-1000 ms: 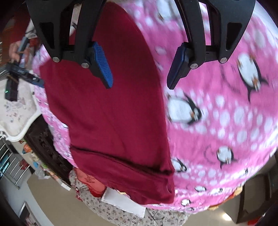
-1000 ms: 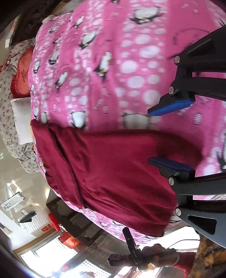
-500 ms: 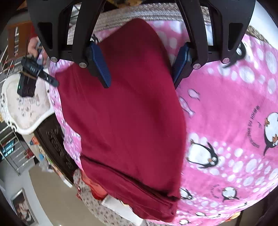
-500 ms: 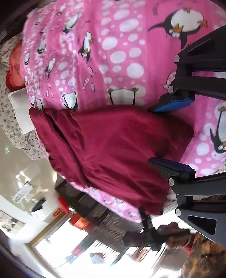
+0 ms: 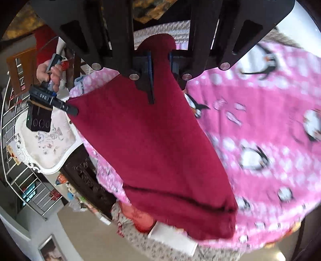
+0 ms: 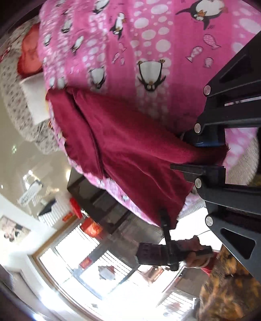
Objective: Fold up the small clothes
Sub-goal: 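Grasp the sweater hem with the left gripper and fold it toward the collar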
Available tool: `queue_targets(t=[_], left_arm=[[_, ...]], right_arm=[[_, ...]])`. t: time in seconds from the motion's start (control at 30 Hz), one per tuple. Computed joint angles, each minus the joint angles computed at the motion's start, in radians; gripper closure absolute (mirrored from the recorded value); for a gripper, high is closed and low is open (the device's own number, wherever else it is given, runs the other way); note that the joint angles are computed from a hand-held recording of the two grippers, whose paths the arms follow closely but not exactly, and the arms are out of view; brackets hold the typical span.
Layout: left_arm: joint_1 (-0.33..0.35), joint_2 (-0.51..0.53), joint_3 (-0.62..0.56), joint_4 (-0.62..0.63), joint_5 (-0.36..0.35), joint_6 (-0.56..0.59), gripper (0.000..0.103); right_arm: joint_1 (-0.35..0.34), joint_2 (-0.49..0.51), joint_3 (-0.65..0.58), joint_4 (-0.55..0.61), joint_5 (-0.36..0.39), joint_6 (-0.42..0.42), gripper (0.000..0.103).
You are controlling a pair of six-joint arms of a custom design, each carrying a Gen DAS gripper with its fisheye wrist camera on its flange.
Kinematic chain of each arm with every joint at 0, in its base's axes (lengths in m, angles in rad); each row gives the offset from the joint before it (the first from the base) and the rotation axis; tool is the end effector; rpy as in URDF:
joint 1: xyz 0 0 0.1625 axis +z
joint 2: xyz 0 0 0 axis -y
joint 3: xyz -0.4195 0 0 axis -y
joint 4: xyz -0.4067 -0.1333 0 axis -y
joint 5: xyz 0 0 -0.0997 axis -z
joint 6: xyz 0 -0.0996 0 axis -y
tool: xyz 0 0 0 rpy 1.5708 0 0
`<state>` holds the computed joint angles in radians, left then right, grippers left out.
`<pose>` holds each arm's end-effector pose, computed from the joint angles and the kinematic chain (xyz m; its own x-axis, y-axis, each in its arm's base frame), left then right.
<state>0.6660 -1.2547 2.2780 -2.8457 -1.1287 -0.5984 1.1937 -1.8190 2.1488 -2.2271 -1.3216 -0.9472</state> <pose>-0.2539 -0.4232 0.1516 -0.9596 0.1957 -0.2021 0.2675 0.8577 -0.4391 -0.0031 -0.4366 0.3780 -0.8263 -0.5494 0.1240 -0.5514 0.7442 -0.3769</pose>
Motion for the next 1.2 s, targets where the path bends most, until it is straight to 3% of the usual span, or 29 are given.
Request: queue_targets(t=[0.13,0.27,0.5,0.63,0.77,0.87,0.93,1.0,1.07,1.13,1.2], left_arm=[[0.022,-0.052,0.020,0.076,-0.016,-0.024,0.094],[0.072,-0.007,0.003,0.100,-0.069,-0.061,0.094],[0.045,-0.048,-0.092,0.092,-0.029,0.076,0.094],[0.095,0.045,-0.280,0.062,0.005,0.229,0.094],[0.183,0.172,-0.496,0.067,-0.016,0.303,0.094],[0.248,0.289,-0.668,0.108,0.017,0.348,0.094],[0.303,0.385,-0.812,0.185,0.008,0.363,0.093],[0.344,0.429,-0.893,0.262,0.017,0.345,0.088],[0.372,0.459,-0.947,0.322,-0.015,0.353,0.083],[0.385,0.461,-0.962,0.321,-0.040,0.361,0.076],[0.392,0.449,-0.969,0.329,-0.073,0.345,0.071]], right_arm=[[-0.012,-0.007,0.002,0.036,-0.018,0.003,0.091],[-0.008,0.069,-0.026,0.003,-0.059,0.066,0.092],[0.117,0.166,-0.190,0.005,0.060,0.072,0.092],[0.212,0.336,-0.344,-0.106,0.077,0.157,0.092],[0.270,0.545,-0.552,-0.181,0.027,0.259,0.092],[0.293,0.720,-0.744,-0.217,-0.042,0.355,0.092],[0.297,0.820,-0.860,-0.229,-0.080,0.411,0.092],[0.296,0.942,-1.024,-0.178,-0.118,0.495,0.088],[0.300,1.008,-1.124,-0.140,-0.155,0.528,0.073],[0.297,1.022,-1.138,-0.172,-0.133,0.515,0.061],[0.307,0.997,-1.090,-0.288,-0.154,0.504,0.048]])
